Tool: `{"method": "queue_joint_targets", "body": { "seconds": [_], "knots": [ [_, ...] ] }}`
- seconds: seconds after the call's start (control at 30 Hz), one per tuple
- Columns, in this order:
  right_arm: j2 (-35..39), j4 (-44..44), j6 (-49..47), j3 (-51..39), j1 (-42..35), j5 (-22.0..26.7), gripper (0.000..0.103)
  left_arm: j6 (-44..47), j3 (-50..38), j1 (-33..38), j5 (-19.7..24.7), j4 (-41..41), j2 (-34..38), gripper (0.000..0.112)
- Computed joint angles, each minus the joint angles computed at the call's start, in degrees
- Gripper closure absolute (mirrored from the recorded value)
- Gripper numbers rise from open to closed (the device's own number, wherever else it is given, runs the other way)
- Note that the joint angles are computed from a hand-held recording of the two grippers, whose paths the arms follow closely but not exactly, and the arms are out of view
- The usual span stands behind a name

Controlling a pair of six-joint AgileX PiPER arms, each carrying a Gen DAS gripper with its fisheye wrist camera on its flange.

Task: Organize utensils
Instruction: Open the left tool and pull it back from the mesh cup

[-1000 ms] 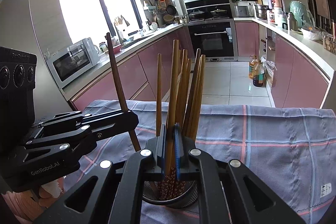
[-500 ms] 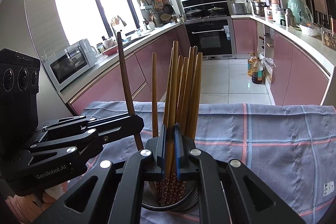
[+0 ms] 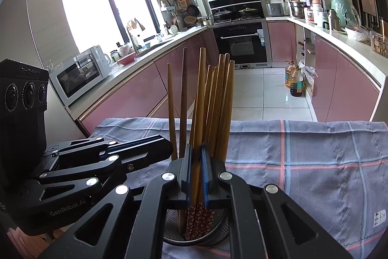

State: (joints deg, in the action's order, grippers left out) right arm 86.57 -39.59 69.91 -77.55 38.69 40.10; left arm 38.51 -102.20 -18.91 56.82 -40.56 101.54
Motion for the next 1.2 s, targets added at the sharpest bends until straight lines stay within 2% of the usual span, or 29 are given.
{"method": "queue_joint_targets", "body": {
  "seconds": [0.73,1.1,1.2],
  "knots": [
    [0.00,0.08,0.11,0.10,-0.24,-0.41,0.096,-0.10,-0.52,-0.10,0.09,0.55,1.51,0.104],
    [-0.66,-1.39,1.97,1.11,-0.06,-0.85,0.096,2.31,2.03,0.79,-0.51,-0.94,0.65,0.104],
    [-1.34,-2.13,2.88,1.89,0.25,-1.12,0.095,3.48,4.31,0.98,-2.00,-1.36,-0.79,0.098]
  ]
}}
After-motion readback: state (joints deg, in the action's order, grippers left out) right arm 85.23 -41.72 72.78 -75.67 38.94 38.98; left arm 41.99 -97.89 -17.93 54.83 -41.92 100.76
